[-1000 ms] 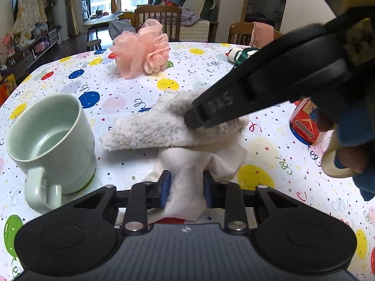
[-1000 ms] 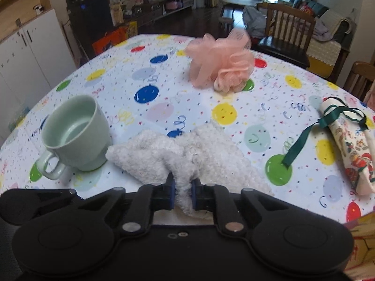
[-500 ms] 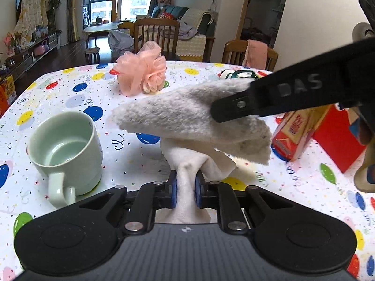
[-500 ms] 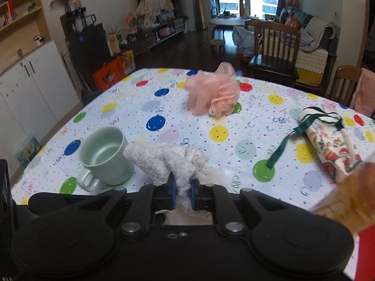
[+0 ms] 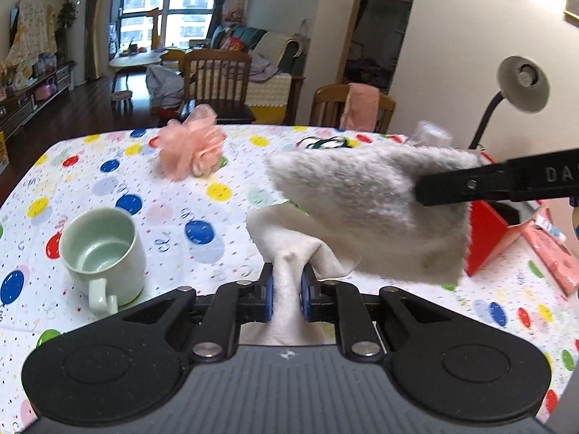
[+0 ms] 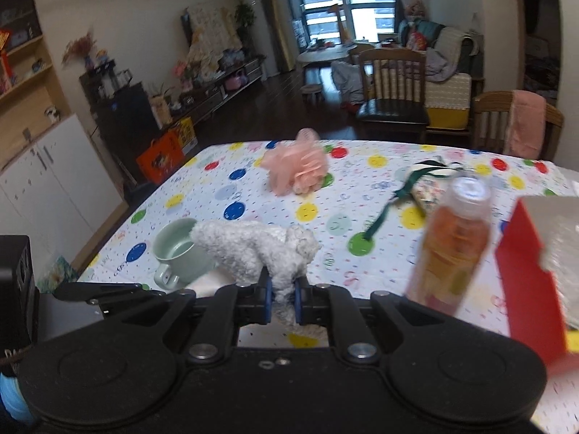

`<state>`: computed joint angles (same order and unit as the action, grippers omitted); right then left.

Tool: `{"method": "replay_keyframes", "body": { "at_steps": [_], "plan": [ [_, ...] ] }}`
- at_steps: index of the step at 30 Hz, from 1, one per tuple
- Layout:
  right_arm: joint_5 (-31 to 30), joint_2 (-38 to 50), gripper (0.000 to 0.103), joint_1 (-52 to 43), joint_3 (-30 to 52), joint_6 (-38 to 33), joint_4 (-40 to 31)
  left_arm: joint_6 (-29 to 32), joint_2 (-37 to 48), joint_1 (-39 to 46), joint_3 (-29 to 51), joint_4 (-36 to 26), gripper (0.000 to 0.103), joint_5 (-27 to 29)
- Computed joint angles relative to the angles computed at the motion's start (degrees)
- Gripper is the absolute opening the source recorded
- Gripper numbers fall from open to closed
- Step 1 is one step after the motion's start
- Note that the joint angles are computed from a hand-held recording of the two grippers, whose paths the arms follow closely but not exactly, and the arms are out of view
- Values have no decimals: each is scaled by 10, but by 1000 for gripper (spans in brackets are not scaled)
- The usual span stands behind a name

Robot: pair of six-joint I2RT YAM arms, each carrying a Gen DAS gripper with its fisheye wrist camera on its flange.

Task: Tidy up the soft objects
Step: 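Carry the grey towel and white cloth with both tools over the red box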

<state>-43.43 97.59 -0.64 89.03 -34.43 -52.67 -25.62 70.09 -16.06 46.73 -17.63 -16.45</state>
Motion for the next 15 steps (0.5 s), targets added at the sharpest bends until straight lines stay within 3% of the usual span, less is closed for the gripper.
{"method": "replay_keyframes", "body": {
  "at_steps": [15],
  "plan": [
    [-91, 81, 10, -186, 199, -52, -160, -5, 57, -99, 134, -44, 15, -29]
  ]
}}
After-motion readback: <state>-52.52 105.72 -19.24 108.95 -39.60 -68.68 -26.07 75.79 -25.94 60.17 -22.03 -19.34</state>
